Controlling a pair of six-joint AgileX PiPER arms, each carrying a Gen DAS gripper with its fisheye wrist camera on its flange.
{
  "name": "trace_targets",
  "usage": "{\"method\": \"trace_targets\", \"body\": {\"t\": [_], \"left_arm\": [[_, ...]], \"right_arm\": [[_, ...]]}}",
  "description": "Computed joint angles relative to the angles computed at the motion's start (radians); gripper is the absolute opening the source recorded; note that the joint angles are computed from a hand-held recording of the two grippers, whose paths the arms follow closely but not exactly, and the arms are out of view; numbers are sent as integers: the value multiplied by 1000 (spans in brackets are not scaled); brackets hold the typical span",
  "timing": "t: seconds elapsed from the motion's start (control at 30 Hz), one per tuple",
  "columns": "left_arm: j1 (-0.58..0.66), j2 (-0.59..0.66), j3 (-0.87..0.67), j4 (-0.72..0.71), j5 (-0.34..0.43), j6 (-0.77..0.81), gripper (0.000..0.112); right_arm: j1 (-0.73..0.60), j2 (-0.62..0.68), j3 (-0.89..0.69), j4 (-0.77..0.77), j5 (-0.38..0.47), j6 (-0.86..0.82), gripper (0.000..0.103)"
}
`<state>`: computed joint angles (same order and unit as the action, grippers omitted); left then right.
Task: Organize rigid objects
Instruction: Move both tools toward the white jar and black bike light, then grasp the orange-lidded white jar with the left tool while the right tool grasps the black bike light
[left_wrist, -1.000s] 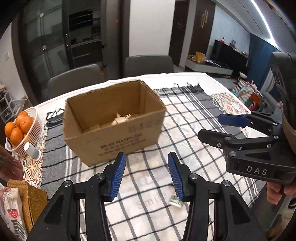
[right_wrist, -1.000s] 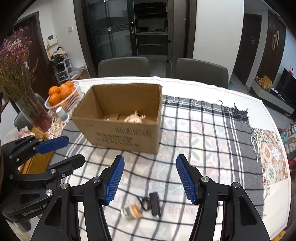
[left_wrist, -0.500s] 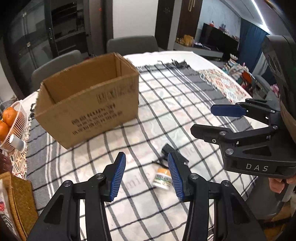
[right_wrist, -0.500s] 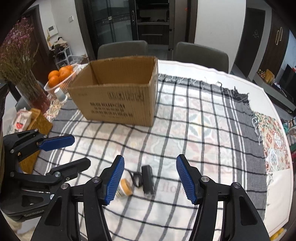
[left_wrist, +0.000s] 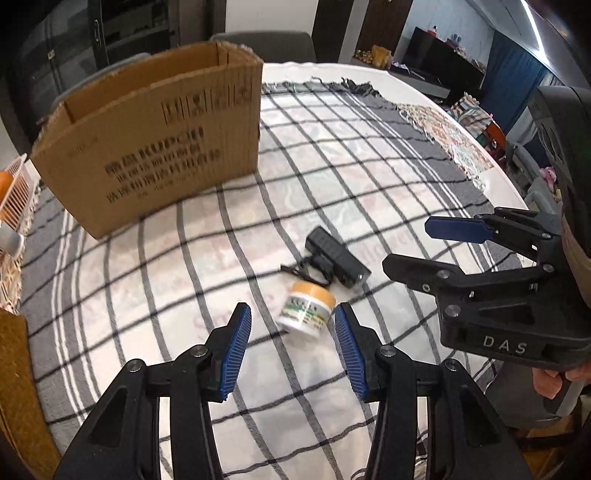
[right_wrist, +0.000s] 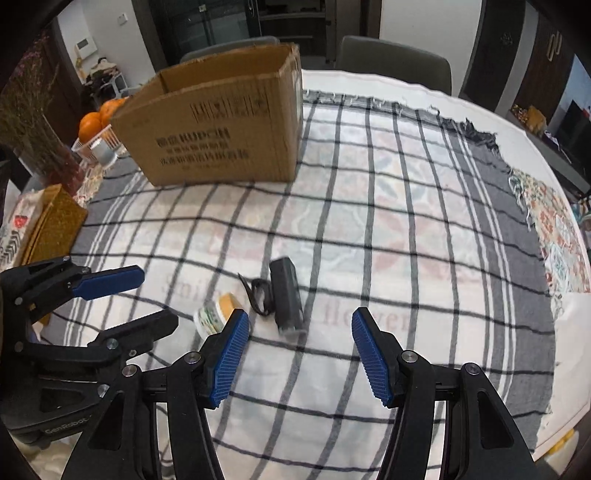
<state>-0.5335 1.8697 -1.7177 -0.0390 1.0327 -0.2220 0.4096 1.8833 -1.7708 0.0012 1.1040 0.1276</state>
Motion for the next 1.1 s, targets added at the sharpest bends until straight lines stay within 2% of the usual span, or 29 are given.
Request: {"method": "trace_targets", "body": {"t": [0.23,0.5,0.73,0.93,1.1], "left_arm": [[-16,17,40,-1,-34,-2,46],[-19,51,70,-45,-70,33,46],[-16,81,68,-65,-79,80,46],[-8,108,65,-65,-99,79,46],[1,129,56,-74,-114,79,45]], "right_arm": [[-9,-22,102,7,-75,27,59],[-24,6,134,52,-116,-3,59],[-24,47,104,63,-106,-42,56],[-21,106,51,70,-58,-68,51],[-7,129,39,62,-64,-62,50]]}}
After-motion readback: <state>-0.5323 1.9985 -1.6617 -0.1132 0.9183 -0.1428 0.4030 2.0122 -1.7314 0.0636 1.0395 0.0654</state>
